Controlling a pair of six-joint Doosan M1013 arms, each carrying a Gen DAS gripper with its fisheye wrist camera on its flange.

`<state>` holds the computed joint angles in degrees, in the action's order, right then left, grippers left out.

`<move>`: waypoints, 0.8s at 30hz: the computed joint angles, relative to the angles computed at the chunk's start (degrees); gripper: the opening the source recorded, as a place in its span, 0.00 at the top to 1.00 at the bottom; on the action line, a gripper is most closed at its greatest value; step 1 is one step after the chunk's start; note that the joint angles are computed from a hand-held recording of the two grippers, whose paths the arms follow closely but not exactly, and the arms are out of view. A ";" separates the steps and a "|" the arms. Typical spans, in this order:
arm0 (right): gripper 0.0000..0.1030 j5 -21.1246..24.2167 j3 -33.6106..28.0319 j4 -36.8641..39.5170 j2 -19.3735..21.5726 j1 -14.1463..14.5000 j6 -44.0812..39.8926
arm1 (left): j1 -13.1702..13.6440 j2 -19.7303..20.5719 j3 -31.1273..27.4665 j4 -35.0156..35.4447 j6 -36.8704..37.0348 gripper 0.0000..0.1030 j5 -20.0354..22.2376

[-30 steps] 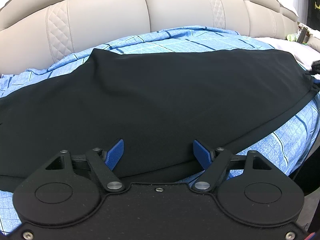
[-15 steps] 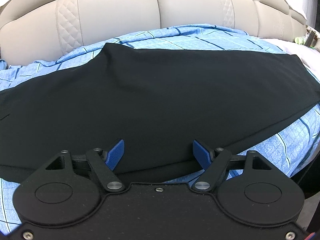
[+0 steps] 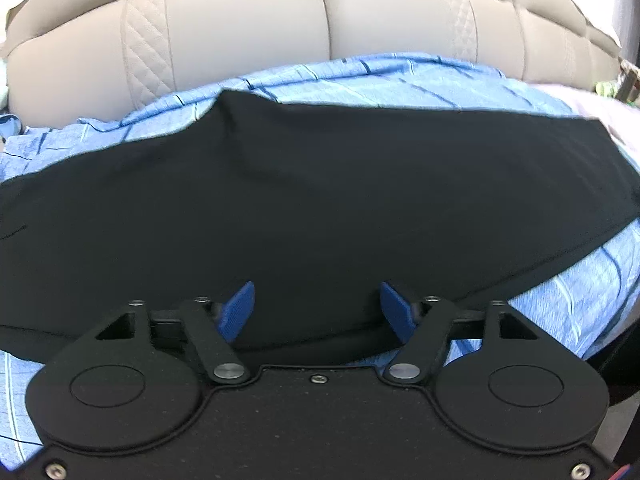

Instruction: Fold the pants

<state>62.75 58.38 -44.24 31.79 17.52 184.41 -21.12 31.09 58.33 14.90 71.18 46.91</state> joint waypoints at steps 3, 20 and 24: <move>0.67 0.22 -1.34 1.33 0.75 -0.21 -5.24 | 0.41 -0.61 0.44 1.93 -2.28 0.35 -2.90; 0.93 -14.05 3.24 10.23 -1.99 -5.48 -0.46 | -0.16 5.19 -8.90 1.43 -5.19 0.41 1.28; 0.94 -6.59 -7.43 6.81 2.77 -3.16 -12.98 | 1.14 2.05 -3.41 3.59 -12.05 0.42 -2.73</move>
